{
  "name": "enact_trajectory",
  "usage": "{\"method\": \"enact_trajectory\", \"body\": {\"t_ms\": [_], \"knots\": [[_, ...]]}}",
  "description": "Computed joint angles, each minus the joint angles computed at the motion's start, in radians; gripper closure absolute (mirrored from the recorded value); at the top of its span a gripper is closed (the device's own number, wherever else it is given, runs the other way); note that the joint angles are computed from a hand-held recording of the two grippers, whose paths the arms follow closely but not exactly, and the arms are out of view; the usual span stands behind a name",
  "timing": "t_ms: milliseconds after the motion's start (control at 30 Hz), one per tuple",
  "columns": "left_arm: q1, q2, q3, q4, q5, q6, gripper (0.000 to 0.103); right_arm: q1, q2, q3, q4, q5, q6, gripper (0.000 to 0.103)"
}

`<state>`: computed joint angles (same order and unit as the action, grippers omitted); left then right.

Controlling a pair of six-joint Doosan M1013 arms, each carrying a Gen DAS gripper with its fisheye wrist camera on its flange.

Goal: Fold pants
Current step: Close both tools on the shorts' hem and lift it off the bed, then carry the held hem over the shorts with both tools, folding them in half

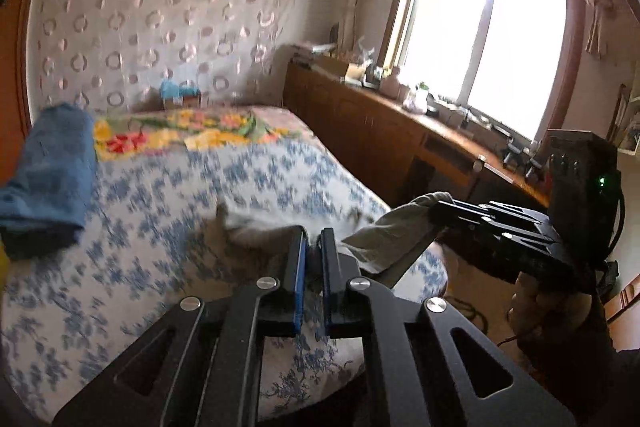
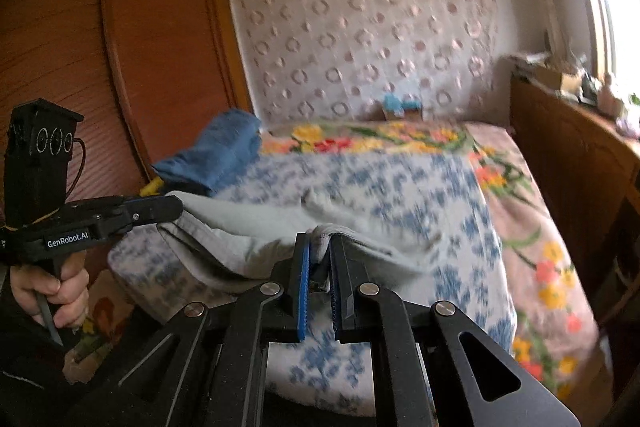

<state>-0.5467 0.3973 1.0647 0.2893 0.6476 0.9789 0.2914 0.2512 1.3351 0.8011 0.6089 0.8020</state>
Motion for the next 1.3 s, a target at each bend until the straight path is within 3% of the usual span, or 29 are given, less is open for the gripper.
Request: {"method": "enact_trajectory", "body": {"t_ms": [400,733,1067,1300], "knots": [[-0.001,-0.055,0.005,0.224,-0.042,-0.130,0.096,0.008,-0.016,-0.050,0.151,-0.009,-0.204,0.095],[0.052,-0.022,-0.016,0.193,-0.028,-0.109,0.096,0.002,0.059,-0.130,0.146,0.038,-0.239,0.095],[0.113,0.075,-0.182,0.099,0.049,-0.009,0.096,0.020,0.212,-0.393,0.000,0.125,-0.068,0.095],[0.160,0.182,-0.386,0.030,0.144,0.079,0.096,0.030,0.384,-0.708,-0.111,0.233,0.083,0.095]]}}
